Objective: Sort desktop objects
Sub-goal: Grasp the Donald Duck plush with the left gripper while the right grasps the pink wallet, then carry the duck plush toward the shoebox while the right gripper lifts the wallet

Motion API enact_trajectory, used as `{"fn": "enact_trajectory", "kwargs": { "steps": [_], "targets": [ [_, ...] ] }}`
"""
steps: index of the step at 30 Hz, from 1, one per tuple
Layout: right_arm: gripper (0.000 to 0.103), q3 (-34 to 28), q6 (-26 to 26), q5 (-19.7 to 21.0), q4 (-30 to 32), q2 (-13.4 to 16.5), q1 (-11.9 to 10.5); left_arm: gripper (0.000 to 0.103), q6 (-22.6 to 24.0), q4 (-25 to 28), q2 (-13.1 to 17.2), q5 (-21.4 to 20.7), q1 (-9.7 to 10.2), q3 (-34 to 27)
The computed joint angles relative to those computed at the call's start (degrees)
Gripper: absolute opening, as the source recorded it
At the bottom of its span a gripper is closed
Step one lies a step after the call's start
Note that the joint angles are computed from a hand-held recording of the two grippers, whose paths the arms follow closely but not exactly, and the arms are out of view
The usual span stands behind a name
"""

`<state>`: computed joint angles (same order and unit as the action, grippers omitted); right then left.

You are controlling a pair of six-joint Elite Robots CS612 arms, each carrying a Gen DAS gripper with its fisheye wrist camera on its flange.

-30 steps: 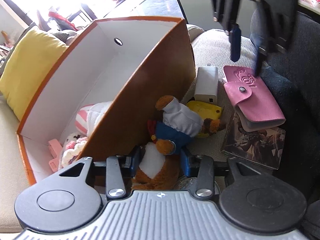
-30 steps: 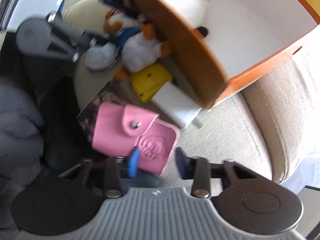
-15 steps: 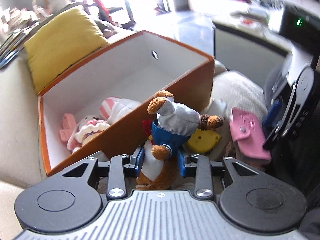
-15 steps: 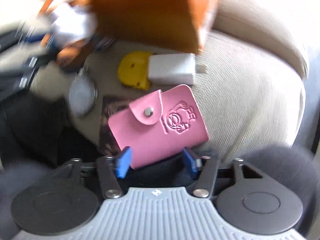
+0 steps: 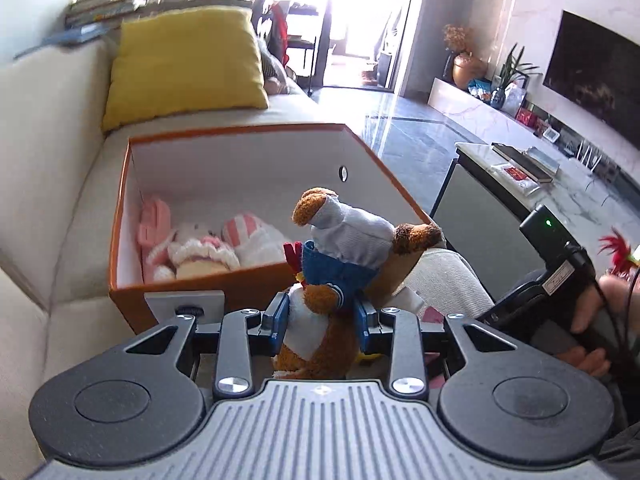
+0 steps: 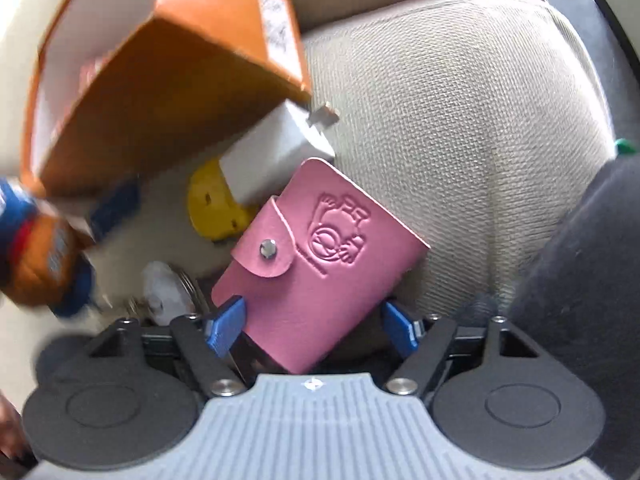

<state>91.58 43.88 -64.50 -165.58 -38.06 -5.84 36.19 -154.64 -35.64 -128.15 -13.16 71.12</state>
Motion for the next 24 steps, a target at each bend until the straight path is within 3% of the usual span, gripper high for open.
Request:
{"fn": "enact_trajectory", "kwargs": {
  "steps": [1, 4, 6, 8, 10, 15, 17, 21, 24],
  "targets": [
    [0.082, 0.46, 1.69, -0.62, -3.20, 0.40, 0.12, 0.038, -0.40, 1.64, 0.12, 0.42, -0.01, -0.39],
    [0.080, 0.90, 3.21, -3.33, -6.08, 0.36, 0.77, 0.038, -2.17, 5.33, 0.81, 3.86, -0.44, -1.45],
    [0.072, 1.70, 5.37, -4.29, -8.54, 0.19, 0.77, 0.038, -2.73, 6.42, 1.30, 5.62, -0.69, -1.76],
    [0.050, 2.91, 9.55, -2.70, -12.77, 0.17, 0.05, 0.038, -3.32, 7.41, 1.80, 6.90, -0.95, -2.05],
    [0.041, 3.66, 12.08, -0.85, -14.98, -0.04, -0.63, 0.039, -4.56, 6.47, 2.15, 7.91, -1.19, -1.75],
    [0.028, 4.24, 9.12, -3.22, -15.81, -2.04, -0.19, 0.040, -5.91, 5.29, 2.56, 9.00, -1.53, -1.46],
    [0.025, 4.43, 6.18, -5.48, -16.05, -2.36, 0.70, 0.046, -6.18, 3.89, 2.36, 9.73, -1.75, -0.85],
    [0.024, 2.59, 0.20, -8.54, -11.64, -3.71, 2.66, 0.055, -4.09, 4.53, 1.98, 10.90, -2.35, -0.40],
    [0.025, 0.84, -0.41, -7.56, -10.26, -3.19, 3.30, 0.062, -2.19, 6.72, 1.92, 11.60, -2.74, -0.64]
  ]
}}
